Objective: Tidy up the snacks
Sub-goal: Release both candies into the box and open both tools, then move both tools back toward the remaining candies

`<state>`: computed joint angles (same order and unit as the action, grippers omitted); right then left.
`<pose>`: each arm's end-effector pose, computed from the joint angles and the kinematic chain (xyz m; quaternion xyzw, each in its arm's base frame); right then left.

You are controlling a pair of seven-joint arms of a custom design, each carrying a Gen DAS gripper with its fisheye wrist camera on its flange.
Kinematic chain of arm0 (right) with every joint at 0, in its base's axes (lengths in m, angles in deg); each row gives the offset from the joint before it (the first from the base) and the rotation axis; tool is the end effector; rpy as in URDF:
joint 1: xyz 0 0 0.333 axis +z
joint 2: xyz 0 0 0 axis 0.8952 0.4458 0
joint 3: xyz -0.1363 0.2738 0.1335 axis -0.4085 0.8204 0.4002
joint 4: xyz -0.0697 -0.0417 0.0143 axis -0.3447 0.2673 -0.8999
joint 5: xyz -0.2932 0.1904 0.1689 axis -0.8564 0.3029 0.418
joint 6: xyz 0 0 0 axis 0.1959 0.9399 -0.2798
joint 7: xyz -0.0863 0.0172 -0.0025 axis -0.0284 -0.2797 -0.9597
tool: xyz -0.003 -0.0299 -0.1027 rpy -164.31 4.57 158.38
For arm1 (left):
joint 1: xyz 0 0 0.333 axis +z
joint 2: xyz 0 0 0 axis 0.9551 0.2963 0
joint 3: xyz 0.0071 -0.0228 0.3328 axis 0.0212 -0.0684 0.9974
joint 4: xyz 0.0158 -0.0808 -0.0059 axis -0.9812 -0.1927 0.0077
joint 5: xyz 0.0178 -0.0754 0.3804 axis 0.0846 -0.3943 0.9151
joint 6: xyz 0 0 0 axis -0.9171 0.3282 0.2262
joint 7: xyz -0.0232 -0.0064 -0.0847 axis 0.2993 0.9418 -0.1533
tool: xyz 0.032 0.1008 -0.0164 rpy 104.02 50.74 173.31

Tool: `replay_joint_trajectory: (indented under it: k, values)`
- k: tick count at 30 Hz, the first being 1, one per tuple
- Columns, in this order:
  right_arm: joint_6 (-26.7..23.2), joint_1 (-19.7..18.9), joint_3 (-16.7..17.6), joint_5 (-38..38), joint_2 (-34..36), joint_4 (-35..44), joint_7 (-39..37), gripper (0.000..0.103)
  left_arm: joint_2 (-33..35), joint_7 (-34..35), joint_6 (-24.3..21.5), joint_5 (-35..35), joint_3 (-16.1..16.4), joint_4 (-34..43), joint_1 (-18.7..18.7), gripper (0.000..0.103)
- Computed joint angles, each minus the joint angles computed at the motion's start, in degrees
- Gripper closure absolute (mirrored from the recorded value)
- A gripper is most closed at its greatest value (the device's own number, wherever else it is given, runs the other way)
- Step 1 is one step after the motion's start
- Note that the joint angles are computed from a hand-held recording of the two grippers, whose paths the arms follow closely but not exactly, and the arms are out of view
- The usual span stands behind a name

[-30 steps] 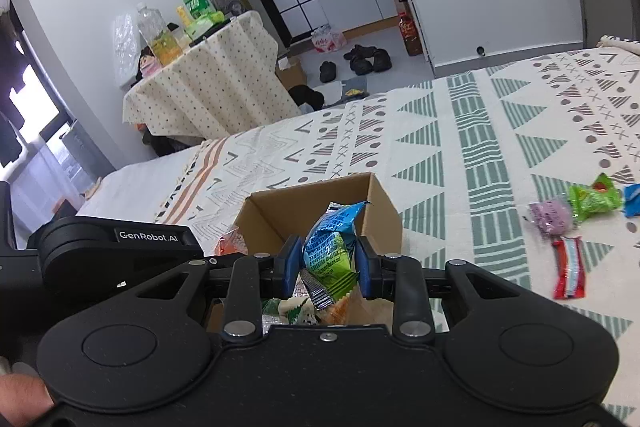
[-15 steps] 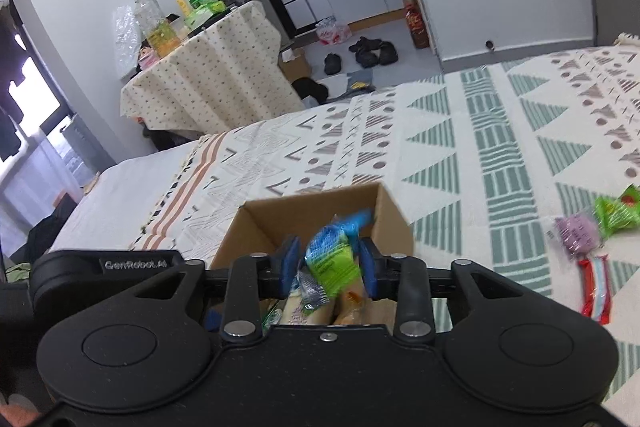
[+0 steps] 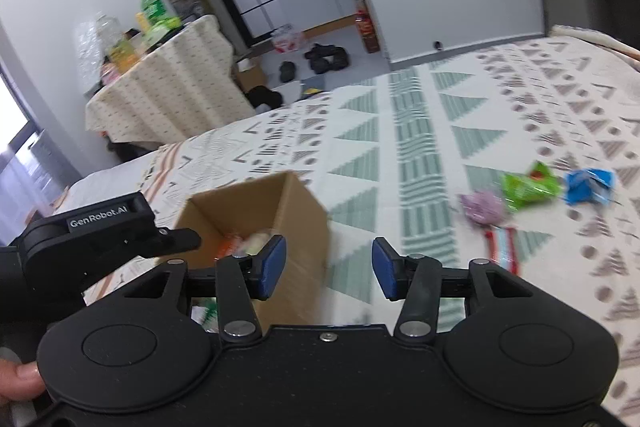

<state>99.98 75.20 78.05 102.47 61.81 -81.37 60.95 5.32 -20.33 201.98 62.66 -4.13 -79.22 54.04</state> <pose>0.5605 0.0725 0.5530 -0.6229 0.6575 -0.1358 0.4015 0.5752 -0.3100 0.5666 -0.8493 0.4049 -0.3106 0.1352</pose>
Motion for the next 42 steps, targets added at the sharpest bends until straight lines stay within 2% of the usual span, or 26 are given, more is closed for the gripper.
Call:
replay_joint_trajectory:
  k: [8, 12, 15, 18, 21, 24, 27, 31, 33, 39, 42]
  values:
    - [1.4, -1.2, -1.9, -2.8, -4.2, -5.1, 2.5, 0.044, 1.1, 2.9, -1.3, 1.8, -0.7, 2.3, -1.9, 0.008]
    - [2.1, -1.3, -3.3, -2.8, -5.7, -6.8, 2.0, 0.033, 2.3, 4.7, -2.2, 1.8, -1.0, 4.0, -3.0, 0.008]
    - [2.6, -1.3, -4.3, -2.9, -6.7, -7.8, 1.6, 0.021, 3.9, 9.3, -5.0, 0.1, -1.6, 6.7, -3.8, 0.007]
    - [3.5, -0.9, -5.5, -2.1, -7.8, -8.9, 0.0, 0.01, 4.2, 10.7, -3.4, -1.0, -1.5, 6.6, -4.5, 0.007]
    - [4.0, -0.9, -6.5, -1.7, -8.6, -9.7, -1.6, 0.001, 4.9, 10.8, -4.1, 1.5, -1.0, 7.6, -6.2, 0.005]
    - [4.6, -1.0, -7.5, -1.5, -9.2, -10.5, -3.0, 0.0, 5.3, 10.9, -3.8, 3.2, -0.8, 8.1, -7.3, 0.0]
    - [4.2, -1.7, -8.4, -1.7, -9.7, -10.9, -3.0, 0.0, 5.8, 11.1, -3.4, 5.3, -0.6, 8.9, -8.4, 0.0]
    - [4.2, -2.5, -9.5, -1.6, -10.0, -11.5, -4.3, 0.0, 6.9, 14.7, -0.3, 3.1, -1.1, 10.0, -8.2, 0.0]
    - [4.2, -2.7, -10.3, -1.1, -9.9, -11.8, -5.7, 0.0, 8.0, 16.1, -1.2, 4.2, -0.8, 11.8, -9.4, 0.0]
    - [3.9, -2.8, -12.8, 3.6, -8.7, -11.4, -11.7, 0.0, 11.4, 21.9, -1.0, 0.7, -0.9, 16.1, -10.5, 0.0]
    - [2.7, -2.9, -13.9, 9.4, -7.1, -10.1, -15.6, 0.0, 14.4, 25.4, -4.0, 0.4, -0.2, 20.9, -12.0, 0.0]
